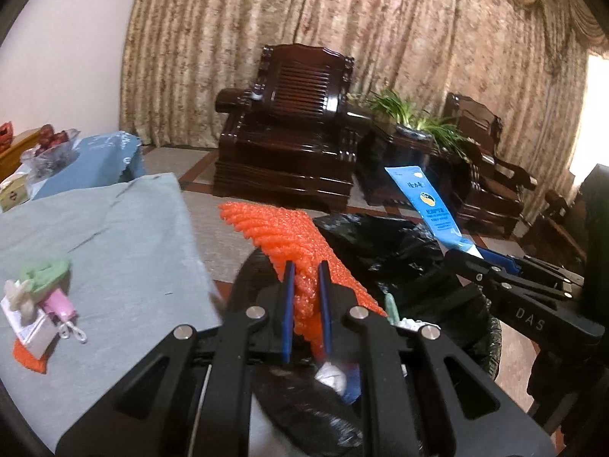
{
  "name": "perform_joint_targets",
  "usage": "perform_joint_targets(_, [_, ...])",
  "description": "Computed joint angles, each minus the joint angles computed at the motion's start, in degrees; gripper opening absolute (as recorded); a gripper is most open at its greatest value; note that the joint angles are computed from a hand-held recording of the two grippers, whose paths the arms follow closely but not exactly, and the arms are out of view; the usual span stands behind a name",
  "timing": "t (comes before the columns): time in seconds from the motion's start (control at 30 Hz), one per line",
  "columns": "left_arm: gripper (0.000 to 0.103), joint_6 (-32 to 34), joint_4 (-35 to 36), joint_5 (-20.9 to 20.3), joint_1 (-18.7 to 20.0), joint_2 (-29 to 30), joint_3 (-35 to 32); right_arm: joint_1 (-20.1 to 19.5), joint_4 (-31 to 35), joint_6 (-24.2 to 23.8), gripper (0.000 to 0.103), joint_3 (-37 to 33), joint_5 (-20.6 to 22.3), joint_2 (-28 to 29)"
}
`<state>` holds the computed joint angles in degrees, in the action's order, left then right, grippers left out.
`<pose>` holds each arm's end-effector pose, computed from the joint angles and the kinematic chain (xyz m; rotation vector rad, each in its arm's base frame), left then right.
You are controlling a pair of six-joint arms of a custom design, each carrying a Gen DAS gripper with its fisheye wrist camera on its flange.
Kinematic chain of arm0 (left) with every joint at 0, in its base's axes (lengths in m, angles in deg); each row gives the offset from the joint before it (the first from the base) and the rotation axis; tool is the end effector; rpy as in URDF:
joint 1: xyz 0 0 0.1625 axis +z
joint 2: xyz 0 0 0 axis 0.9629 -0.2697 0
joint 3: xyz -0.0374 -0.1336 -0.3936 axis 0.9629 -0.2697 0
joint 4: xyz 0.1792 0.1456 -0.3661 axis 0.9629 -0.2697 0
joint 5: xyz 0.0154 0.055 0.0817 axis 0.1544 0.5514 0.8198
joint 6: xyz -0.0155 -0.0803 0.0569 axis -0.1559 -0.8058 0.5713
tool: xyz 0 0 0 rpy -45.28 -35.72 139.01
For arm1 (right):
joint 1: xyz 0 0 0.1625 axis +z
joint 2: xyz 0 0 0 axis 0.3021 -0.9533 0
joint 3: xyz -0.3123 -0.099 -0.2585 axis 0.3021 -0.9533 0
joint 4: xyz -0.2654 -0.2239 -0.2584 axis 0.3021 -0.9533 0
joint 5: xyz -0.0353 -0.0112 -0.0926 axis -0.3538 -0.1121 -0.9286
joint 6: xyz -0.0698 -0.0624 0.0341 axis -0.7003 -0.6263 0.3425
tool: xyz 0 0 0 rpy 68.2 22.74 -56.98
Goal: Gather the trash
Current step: 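Carry the blue tube and orange net over the bin and open both tools, then grasp the white tissue wrapped in the green glove with the right tool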
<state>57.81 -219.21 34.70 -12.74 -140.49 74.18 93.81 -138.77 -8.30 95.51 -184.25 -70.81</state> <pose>-0.0783 -0.5560 0.2620 0.5064 2.3009 -1.1815 0.3259 -0.5901 0.0279 0.7200 -2.3802 1.0335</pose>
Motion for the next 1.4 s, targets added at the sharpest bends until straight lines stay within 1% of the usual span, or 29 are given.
perform_joint_targets(0.3, [0.013,1.0,1.6,-2.1,0.4,5.0,-3.4,-1.9,-0.6,0.5,0.029,0.0,-3.0,0.0])
perform_joint_targets(0.4, [0.022,0.8,2.1,-2.5,0.7,5.9,-4.1,-2.3,-0.7,0.4,0.03,-0.1,-3.8,0.1])
perform_joint_targets(0.43, [0.033,0.7,2.1,-2.5,0.8,6.1,-4.3,-2.4,-1.3,0.1,0.033,0.0,-4.0,0.2])
perform_joint_targets(0.47, [0.042,0.5,1.9,-2.7,0.9,6.1,-4.3,-2.5,-1.4,-0.1,0.036,0.0,-4.1,0.2])
perform_joint_targets(0.53, [0.045,0.2,1.5,-2.5,0.9,6.1,-4.3,-2.5,-2.3,-0.6,0.048,0.2,-4.4,0.2])
perform_joint_targets(0.57, [0.051,0.3,1.4,-2.5,1.0,5.9,-4.2,-2.5,-2.6,-0.6,0.05,0.3,-4.4,0.2])
perform_joint_targets(0.6, [0.055,0.4,1.1,-2.4,1.0,5.8,-4.0,-2.5,-3.0,-0.6,0.057,0.4,-4.4,0.2])
perform_joint_targets(0.63, [0.062,0.7,0.5,-2.0,1.0,5.6,-3.8,-2.4,-3.5,-0.8,0.07,0.4,-4.5,0.3])
perform_joint_targets(0.67, [0.068,0.9,-0.3,-1.5,0.9,5.3,-3.4,-2.3,-4.4,-1.0,0.077,0.6,-4.5,0.4])
perform_joint_targets(0.7, [0.072,1.2,-0.9,-1.0,0.8,5.0,-3.0,-2.1,-5.2,-1.1,0.089,0.7,-4.5,0.5])
perform_joint_targets(0.73, [0.078,1.4,-1.7,-0.3,0.7,4.6,-2.6,-1.9,-6.1,-1.3,0.096,0.8,-4.6,0.7])
perform_joint_targets(0.77, [0.084,1.6,-2.7,0.6,0.5,4.3,-2.1,-1.9,-6.4,-1.6,0.098,0.6,-4.4,0.8])
perform_joint_targets(0.9, [0.089,1.9,-5.4,3.4,0.2,1.9,-0.3,-1.4,-6.2,-1.2,0.097,0.5,-2.8,1.0])
perform_joint_targets(1.17, [0.09,3.3,-8.5,8.7,0.2,-4.1,3.3,0.5,-3.4,-1.1,0.097,-1.9,-0.2,3.2])
perform_joint_targets(1.4, [0.09,5.8,-11.8,13.8,1.1,-9.7,5.6,2.9,0.5,-1.4,0.097,-5.9,2.7,6.8])
